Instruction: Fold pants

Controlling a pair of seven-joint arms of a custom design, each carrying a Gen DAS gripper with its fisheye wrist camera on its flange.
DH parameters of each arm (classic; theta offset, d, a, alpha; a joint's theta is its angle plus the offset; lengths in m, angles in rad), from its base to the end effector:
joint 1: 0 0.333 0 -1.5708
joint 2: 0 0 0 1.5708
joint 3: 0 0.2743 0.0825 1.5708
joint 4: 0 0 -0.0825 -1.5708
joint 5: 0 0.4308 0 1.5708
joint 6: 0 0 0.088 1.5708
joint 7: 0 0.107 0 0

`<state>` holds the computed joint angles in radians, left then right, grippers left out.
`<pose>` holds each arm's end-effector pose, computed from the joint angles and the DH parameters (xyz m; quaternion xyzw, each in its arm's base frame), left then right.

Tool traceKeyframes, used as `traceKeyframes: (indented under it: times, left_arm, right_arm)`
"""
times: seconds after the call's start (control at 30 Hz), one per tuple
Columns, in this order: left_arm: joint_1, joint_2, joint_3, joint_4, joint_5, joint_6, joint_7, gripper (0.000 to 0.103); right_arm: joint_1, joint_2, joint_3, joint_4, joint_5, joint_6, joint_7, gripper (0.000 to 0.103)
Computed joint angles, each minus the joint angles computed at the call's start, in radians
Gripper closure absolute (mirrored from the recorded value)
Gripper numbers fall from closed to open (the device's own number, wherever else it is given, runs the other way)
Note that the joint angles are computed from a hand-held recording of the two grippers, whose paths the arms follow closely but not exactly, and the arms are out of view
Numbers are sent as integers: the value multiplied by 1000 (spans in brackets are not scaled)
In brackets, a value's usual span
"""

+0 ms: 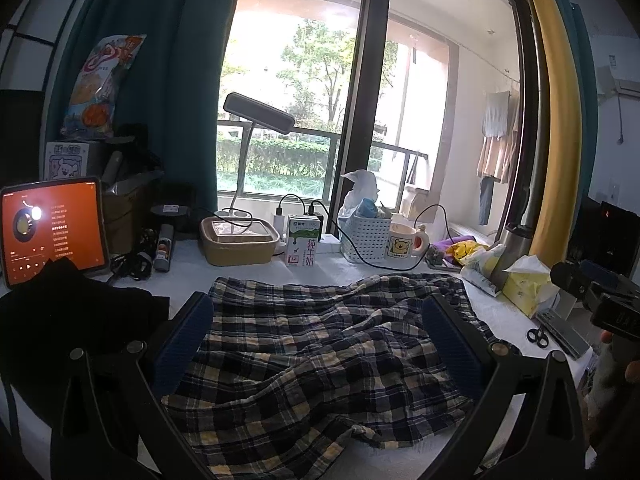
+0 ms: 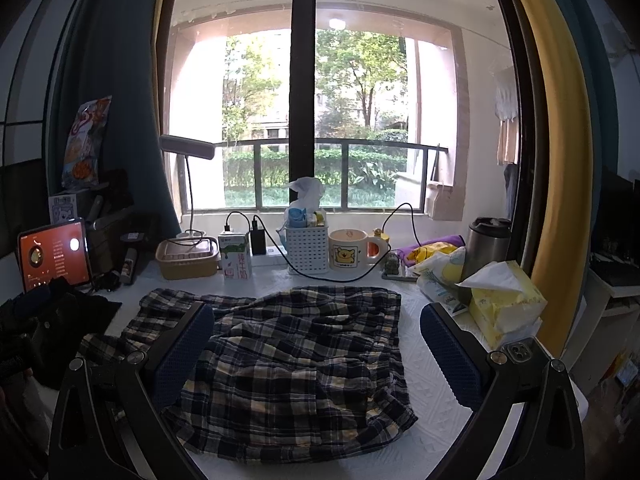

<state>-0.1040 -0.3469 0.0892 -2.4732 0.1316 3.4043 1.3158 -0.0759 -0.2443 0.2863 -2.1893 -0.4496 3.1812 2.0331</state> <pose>0.5211 -0.0198 0.5142 -0.5970 0.5374 -0.4676 0.3689 0.5508 0.1705 0.5691 -0.6466 0.5026 -0.3759 0.4336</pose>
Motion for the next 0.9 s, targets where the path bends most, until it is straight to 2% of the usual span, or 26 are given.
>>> traceKeyframes:
  times: [0.17,0.9]
  left_arm:
    - [-12,-1,16,1,7,-6,-1,0]
    - [-12,11,9,12,12,-6,0,0]
  right_arm:
    - [-6,1,7,3,-5,-1,4,0]
    - [11,8,-12,11,-11,-9,8,0]
